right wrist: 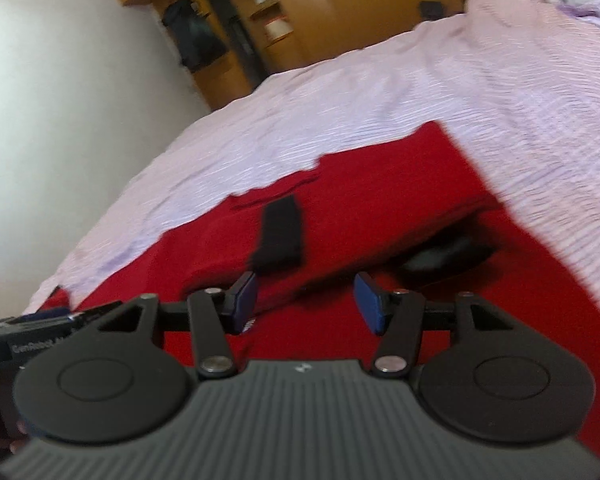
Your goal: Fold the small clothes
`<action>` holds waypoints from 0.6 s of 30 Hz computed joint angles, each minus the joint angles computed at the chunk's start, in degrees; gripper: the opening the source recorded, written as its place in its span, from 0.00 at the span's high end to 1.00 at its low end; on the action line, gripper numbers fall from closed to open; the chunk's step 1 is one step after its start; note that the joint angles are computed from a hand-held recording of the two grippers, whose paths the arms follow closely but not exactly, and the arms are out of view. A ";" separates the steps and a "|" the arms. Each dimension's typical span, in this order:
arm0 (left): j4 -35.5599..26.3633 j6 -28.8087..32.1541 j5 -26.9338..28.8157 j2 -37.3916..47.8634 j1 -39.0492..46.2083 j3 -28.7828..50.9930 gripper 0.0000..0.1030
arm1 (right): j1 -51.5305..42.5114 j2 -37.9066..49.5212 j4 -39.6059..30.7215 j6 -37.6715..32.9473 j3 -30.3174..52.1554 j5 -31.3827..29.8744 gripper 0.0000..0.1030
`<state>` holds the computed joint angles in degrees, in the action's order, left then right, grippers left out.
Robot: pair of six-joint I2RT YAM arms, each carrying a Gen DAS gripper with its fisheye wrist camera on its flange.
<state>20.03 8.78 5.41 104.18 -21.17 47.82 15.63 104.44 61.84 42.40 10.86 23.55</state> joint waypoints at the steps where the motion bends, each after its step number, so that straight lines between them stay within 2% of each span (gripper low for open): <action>1: 0.47 -0.03 -0.57 0.91 -1.55 0.77 0.00 | -2.13 0.41 0.72 0.03 -0.27 -1.17 0.44; 7: 3.98 3.67 -4.53 7.05 -9.29 4.70 0.01 | -13.22 3.32 3.81 2.61 -0.68 -7.87 0.44; 11: 3.10 5.35 -8.07 12.57 -11.90 10.15 0.03 | -17.57 8.94 9.13 4.11 -0.17 -12.00 0.46; 14: 3.73 5.55 -9.91 16.16 -11.74 13.69 0.03 | -18.05 12.60 13.37 4.18 -0.25 -12.31 0.47; 18: 4.19 1.83 -10.27 16.70 -8.93 14.95 0.03 | -16.92 15.24 14.86 1.47 0.97 -10.96 0.47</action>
